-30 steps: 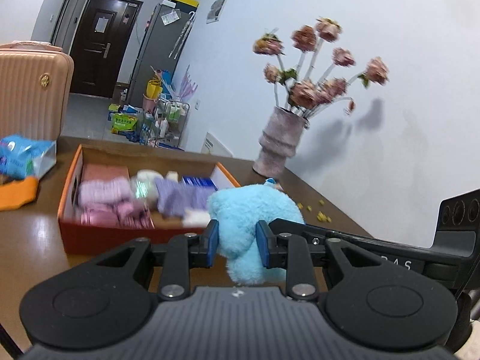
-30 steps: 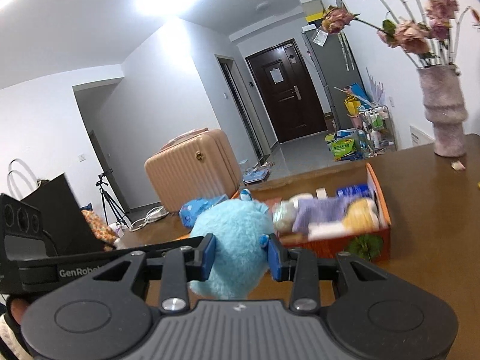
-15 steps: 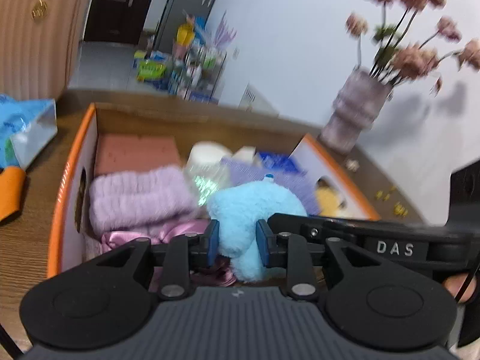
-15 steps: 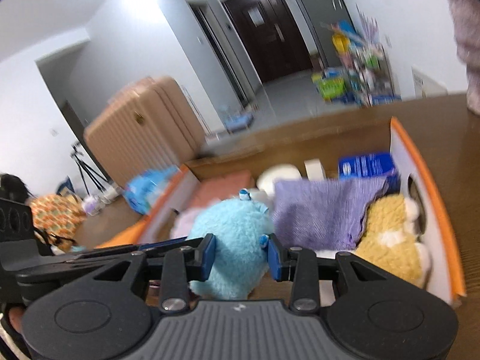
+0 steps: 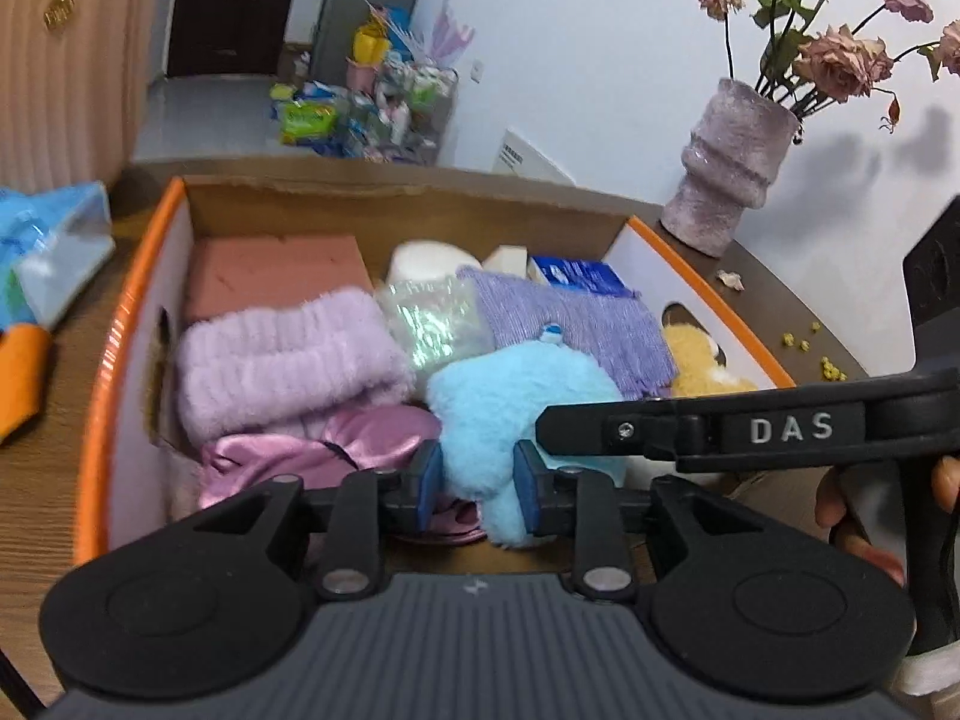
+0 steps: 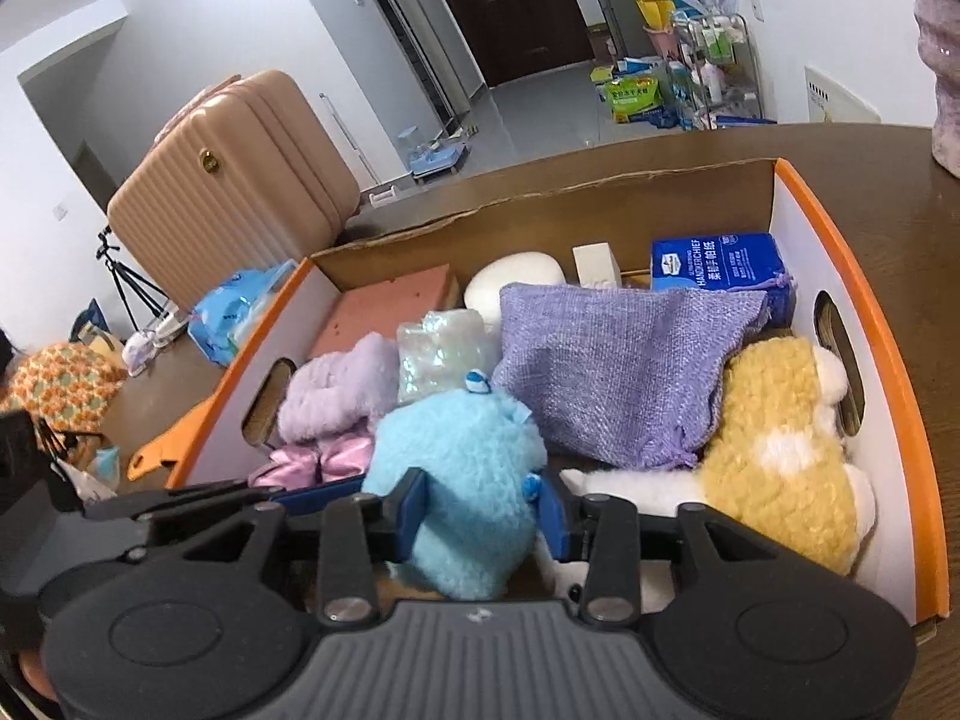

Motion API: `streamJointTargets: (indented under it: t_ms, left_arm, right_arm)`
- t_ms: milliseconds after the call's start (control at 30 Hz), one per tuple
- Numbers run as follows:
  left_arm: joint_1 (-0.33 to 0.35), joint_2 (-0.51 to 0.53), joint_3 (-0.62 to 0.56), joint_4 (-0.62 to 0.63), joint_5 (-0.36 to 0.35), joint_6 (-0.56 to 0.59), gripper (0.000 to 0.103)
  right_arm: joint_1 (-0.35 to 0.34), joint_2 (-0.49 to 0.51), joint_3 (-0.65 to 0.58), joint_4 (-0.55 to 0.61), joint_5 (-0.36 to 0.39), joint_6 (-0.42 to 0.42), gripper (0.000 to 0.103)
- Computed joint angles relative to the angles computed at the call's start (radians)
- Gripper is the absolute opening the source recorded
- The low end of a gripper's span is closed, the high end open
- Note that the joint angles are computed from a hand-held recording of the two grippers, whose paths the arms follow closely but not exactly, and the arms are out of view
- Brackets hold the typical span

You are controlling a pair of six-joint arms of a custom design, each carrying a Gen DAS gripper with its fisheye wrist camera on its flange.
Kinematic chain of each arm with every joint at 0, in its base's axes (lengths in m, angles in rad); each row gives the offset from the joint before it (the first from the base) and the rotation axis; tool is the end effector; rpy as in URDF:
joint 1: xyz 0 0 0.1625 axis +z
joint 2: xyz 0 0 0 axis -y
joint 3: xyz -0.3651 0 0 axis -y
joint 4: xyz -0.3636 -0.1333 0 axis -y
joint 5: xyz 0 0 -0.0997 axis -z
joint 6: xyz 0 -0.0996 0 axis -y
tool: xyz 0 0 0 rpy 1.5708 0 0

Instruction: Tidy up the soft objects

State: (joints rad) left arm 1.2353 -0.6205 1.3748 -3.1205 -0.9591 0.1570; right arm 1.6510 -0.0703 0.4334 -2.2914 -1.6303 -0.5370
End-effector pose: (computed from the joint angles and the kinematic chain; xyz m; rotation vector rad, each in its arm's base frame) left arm -0.0473 -0.7143 0.1399 0.2765 2.4069 -1.0725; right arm 0.1936 -0.8194 0.0008 0.8844 -2.8267 0.5013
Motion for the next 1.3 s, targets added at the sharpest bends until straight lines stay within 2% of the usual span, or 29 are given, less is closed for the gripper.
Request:
streamJointTargets:
  t_ms: [67, 167, 300, 467, 533, 567, 700, 733, 833, 867, 933, 1067, 1300]
  left_arm:
    - [-0.022, -0.007, 0.019, -0.043, 0.039, 0.024, 0.036]
    - [-0.052, -0.051, 0.072, -0.09, 0.066, 0.036, 0.037]
    - [-0.104, -0.117, 0.15, -0.17, 0.122, 0.077, 0.04]
    - [-0.177, -0.169, 0.245, -0.327, 0.228, 0.126, 0.056]
    - [-0.203, -0.184, 0.292, -0.406, 0.255, 0.157, 0.058]
    - [-0.219, -0.185, 0.31, -0.449, 0.277, 0.172, 0.062]
    - [-0.275, -0.171, 0.356, -0.62, 0.349, 0.273, 0.069]
    - [-0.287, -0.166, 0.368, -0.675, 0.361, 0.297, 0.075]
    - [-0.328, -0.13, 0.39, -0.891, 0.394, 0.415, 0.082]
    - [-0.339, -0.12, 0.396, -0.952, 0.401, 0.455, 0.085]
    - [-0.362, -0.096, 0.412, -1.087, 0.412, 0.543, 0.087]
    - [-0.397, -0.061, 0.459, -1.288, 0.39, 0.658, 0.093]
    - [-0.475, -0.048, 0.578, -1.438, 0.417, 0.709, 0.096]
  right_arm:
    - [0.014, -0.023, 0.042, -0.046, -0.025, -0.012, 0.045]
    - [0.031, -0.101, 0.171, -0.152, -0.026, -0.032, 0.054]
    - [0.051, -0.216, 0.342, -0.29, -0.021, -0.069, 0.06]
    - [0.069, -0.343, 0.525, -0.452, -0.035, -0.104, 0.061]
    - [0.071, -0.404, 0.615, -0.509, -0.03, -0.105, 0.065]
    - [0.071, -0.431, 0.656, -0.534, -0.025, -0.107, 0.067]
    - [0.067, -0.524, 0.814, -0.654, -0.003, -0.132, 0.069]
    - [0.061, -0.546, 0.859, -0.702, 0.021, -0.15, 0.071]
    - [0.035, -0.59, 0.998, -0.909, 0.106, -0.196, 0.086]
    - [0.023, -0.599, 1.043, -0.992, 0.136, -0.213, 0.091]
    - [0.001, -0.604, 1.113, -1.134, 0.177, -0.239, 0.093]
    - [-0.044, -0.619, 1.216, -1.292, 0.235, -0.256, 0.093]
    - [-0.08, -0.687, 1.368, -1.398, 0.222, -0.246, 0.098]
